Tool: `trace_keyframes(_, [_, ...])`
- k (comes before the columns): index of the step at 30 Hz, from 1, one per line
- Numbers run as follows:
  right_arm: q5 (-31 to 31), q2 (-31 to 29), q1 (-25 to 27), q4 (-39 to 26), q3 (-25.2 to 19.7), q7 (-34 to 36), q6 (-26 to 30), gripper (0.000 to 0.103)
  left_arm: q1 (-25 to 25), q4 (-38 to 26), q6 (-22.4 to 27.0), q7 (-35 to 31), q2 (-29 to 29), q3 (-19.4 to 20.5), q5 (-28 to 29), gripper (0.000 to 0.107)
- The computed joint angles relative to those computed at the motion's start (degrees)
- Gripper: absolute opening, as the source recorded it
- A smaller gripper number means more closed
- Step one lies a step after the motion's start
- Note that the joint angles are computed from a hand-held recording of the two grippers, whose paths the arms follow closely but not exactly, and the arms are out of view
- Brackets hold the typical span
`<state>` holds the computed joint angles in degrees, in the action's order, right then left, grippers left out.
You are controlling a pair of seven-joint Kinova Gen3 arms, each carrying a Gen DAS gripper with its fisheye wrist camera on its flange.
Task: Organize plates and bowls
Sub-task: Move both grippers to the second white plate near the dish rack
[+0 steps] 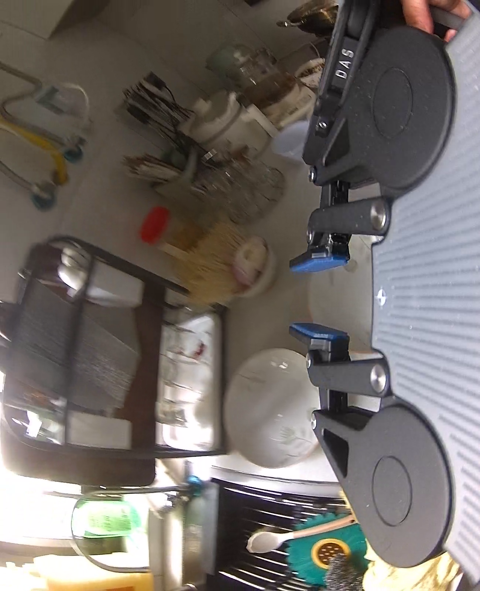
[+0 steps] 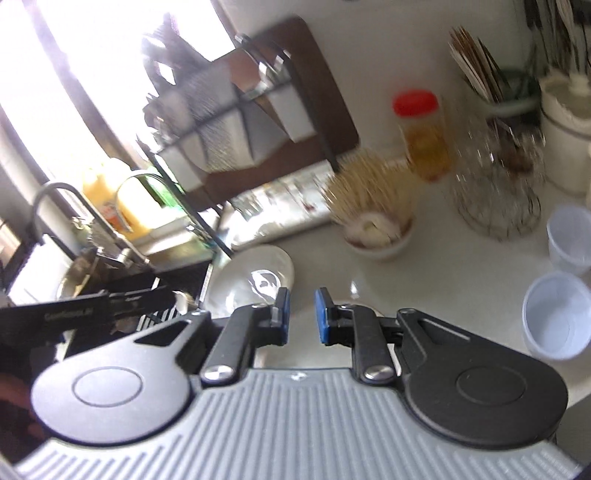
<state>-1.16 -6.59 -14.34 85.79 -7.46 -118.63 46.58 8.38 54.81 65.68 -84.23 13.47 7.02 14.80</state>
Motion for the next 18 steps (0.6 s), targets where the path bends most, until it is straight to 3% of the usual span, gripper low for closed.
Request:
trace_keyframes(6, [3.8,-2.2,-0.8,-0.7,-1.8,2.1,0.5,0.019,2.3,-1.1,-0.2,2.7,-1.9,-0.2,-3.1,0.034])
trace_keyframes(18, [-3.3,-2.9,-0.6,-0.5,1.4,11.4,3.1,0.019,6.1,1.0,1.2,9.2,-3.3,0.1,-7.7,0.036])
